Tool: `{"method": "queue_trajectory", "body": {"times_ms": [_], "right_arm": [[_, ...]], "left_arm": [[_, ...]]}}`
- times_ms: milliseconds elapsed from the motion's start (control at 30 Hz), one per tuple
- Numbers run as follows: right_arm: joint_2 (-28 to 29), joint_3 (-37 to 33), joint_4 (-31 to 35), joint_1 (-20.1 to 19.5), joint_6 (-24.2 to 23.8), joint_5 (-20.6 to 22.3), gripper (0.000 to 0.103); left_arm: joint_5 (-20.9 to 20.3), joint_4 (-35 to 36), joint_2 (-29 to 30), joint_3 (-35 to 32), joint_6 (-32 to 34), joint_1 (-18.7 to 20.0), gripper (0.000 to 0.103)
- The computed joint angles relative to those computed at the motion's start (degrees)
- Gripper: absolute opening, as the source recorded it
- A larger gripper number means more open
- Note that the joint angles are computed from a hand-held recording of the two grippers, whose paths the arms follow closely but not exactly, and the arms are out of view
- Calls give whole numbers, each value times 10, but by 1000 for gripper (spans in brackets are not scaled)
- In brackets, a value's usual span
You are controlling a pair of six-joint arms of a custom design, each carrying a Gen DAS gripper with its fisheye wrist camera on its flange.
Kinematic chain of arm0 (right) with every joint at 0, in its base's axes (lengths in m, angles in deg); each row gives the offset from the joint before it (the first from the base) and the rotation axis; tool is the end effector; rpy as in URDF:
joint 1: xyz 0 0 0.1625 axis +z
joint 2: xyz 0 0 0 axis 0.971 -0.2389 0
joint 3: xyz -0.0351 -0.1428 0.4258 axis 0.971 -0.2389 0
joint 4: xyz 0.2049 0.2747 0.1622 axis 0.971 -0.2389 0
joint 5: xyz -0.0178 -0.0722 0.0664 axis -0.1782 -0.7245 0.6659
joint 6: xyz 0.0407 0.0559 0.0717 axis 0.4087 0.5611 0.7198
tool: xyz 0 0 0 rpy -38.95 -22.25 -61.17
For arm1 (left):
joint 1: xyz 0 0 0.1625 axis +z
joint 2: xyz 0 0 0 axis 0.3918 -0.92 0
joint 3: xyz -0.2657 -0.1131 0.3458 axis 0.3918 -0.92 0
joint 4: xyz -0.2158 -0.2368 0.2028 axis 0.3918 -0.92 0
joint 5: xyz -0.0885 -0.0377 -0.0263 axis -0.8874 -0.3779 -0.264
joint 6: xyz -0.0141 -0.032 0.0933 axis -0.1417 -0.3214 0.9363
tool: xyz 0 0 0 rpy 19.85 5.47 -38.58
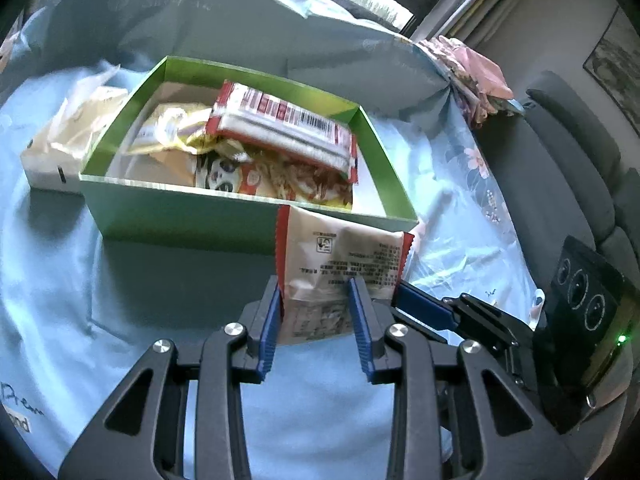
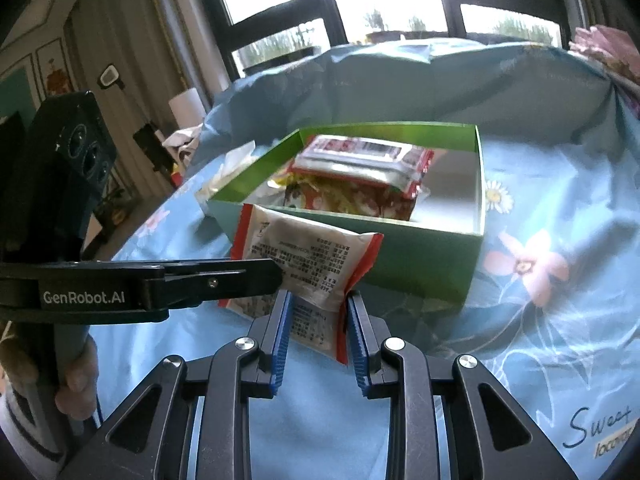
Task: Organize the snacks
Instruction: 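Lift the red-bordered packet over the box rim and lower it inside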
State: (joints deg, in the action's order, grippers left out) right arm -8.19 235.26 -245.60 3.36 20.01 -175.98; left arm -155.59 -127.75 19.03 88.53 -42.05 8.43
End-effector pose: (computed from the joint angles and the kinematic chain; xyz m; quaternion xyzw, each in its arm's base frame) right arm 0.0548 -0.3309 0.3014 0.0936 -0.8570 0.4408 0.2500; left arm -0.4315 -0.4420 -0.0328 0.3527 0.9303 -0.0894 0.0468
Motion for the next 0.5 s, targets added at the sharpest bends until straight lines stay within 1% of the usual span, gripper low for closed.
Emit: {"method": "queue_trajectory", "body": {"times_ms": [167, 233, 500], "right_arm": [[-2, -10, -6, 15, 1, -7, 29], [0, -19, -6, 23, 1, -14, 29], [1, -63, 18, 41, -8, -22, 29]], "left_arm": [[-2, -11, 0, -10, 9, 2, 32], [5, -13, 1, -16, 16, 1, 32], [16, -9, 13, -58, 42, 10, 34]]}}
